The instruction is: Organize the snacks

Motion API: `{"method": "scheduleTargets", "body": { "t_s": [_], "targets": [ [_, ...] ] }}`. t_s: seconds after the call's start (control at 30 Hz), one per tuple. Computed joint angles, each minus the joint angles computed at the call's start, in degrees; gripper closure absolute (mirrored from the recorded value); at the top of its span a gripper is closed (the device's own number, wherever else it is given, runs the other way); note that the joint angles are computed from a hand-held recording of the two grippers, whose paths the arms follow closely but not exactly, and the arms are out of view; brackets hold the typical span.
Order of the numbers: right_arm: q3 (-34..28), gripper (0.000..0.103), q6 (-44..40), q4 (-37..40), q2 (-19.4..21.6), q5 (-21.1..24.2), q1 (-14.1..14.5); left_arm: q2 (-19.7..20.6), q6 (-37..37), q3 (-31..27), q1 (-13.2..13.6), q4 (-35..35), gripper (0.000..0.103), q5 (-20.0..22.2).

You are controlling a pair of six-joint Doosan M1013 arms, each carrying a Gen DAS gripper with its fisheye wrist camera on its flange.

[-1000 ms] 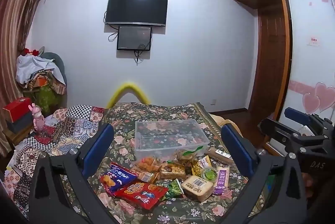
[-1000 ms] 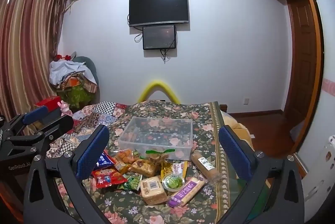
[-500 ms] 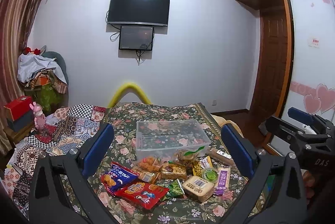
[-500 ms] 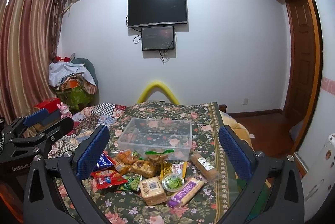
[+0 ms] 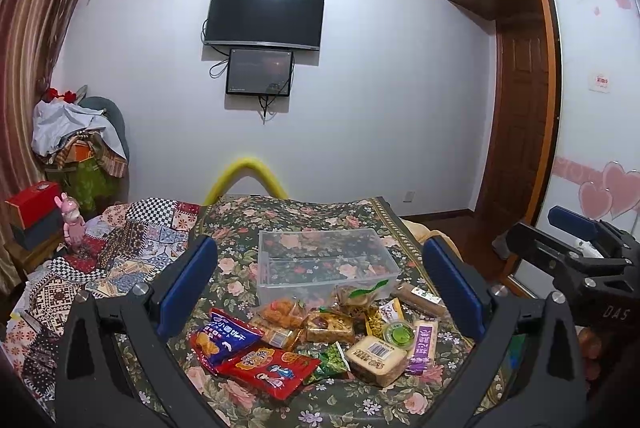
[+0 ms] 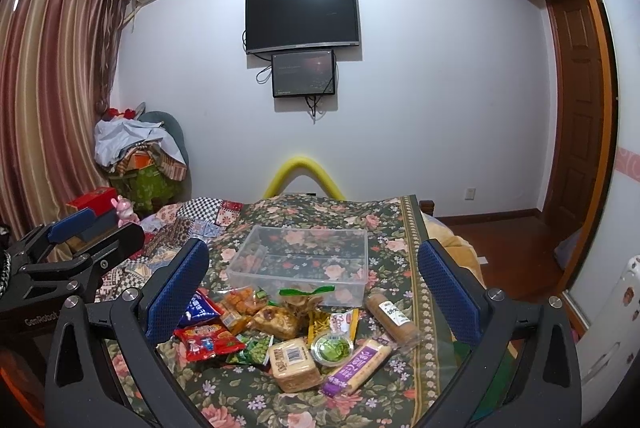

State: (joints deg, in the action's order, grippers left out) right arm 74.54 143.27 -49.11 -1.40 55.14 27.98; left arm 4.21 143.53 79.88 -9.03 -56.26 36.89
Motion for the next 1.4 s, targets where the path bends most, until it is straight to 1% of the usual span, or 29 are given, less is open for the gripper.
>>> {"method": "scheduleTargets", "body": {
  "t_s": [0.27,1.07,1.23,1.33,1.4],
  "targets": [
    [0.0,0.000,0.4,0.0,0.0,0.0,0.1,0.0,0.8,0.0,0.0,-0.4,0.000,0.4],
    [0.3,0.000,0.0,0.9,-0.1,-0.3,-0.1,-0.1,1.0,0.4,-0.4,-0.4,0.000,-1.0],
    [0.5,0.000,-0.4,2.2,0.0,-0.3,-0.6,0.2,-0.4,0.2,-0.4,0.9,0.000,-0.8],
    [0.6,0.000,-0.9,3.1,0.1,0.3,-1.0,1.0,-2.3,-0.6,-0.4,3.0,0.000,0.2],
    [0.9,0.000,-1.3,4.0,0.2,0.7,-1.4,1.9,-4.6,-1.4,-0.5,5.6,0.000,1.4]
  ]
}}
